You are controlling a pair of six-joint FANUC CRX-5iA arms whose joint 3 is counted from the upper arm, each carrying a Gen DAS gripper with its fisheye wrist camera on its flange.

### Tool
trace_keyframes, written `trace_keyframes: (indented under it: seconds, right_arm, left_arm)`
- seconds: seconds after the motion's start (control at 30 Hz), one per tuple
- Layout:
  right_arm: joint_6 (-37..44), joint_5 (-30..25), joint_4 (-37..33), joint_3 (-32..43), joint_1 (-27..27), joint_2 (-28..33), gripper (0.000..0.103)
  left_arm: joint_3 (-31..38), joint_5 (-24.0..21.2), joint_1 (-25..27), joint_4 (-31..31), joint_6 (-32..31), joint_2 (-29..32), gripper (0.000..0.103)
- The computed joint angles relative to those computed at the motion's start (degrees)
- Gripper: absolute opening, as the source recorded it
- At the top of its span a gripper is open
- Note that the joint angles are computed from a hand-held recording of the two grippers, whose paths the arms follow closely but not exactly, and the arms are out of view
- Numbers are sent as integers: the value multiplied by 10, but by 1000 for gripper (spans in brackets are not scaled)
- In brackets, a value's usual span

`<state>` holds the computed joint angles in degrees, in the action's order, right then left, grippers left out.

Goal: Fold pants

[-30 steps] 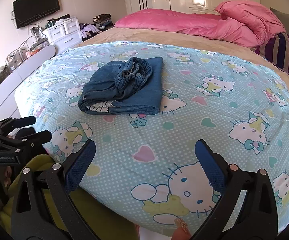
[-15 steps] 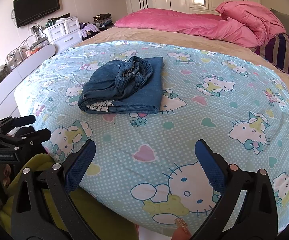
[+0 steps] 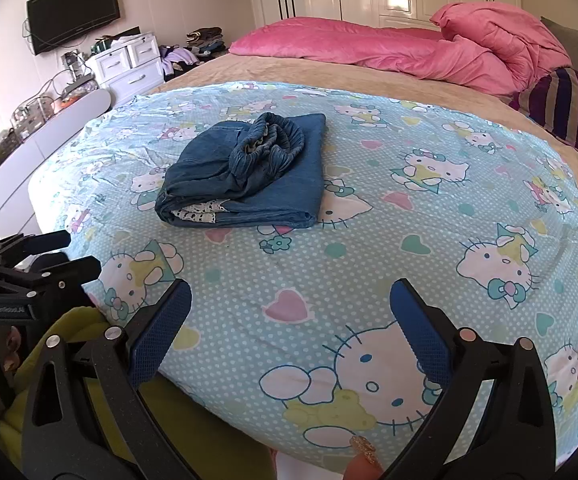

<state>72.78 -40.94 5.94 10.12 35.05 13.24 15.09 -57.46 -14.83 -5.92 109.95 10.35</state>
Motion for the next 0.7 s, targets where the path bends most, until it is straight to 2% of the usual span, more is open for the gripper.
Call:
trace_keyframes:
  seconds: [0.7]
  right_arm:
    - [8, -2, 6, 2, -1, 3, 94]
  left_arm:
    - [3, -5, -1, 1, 1, 2, 99]
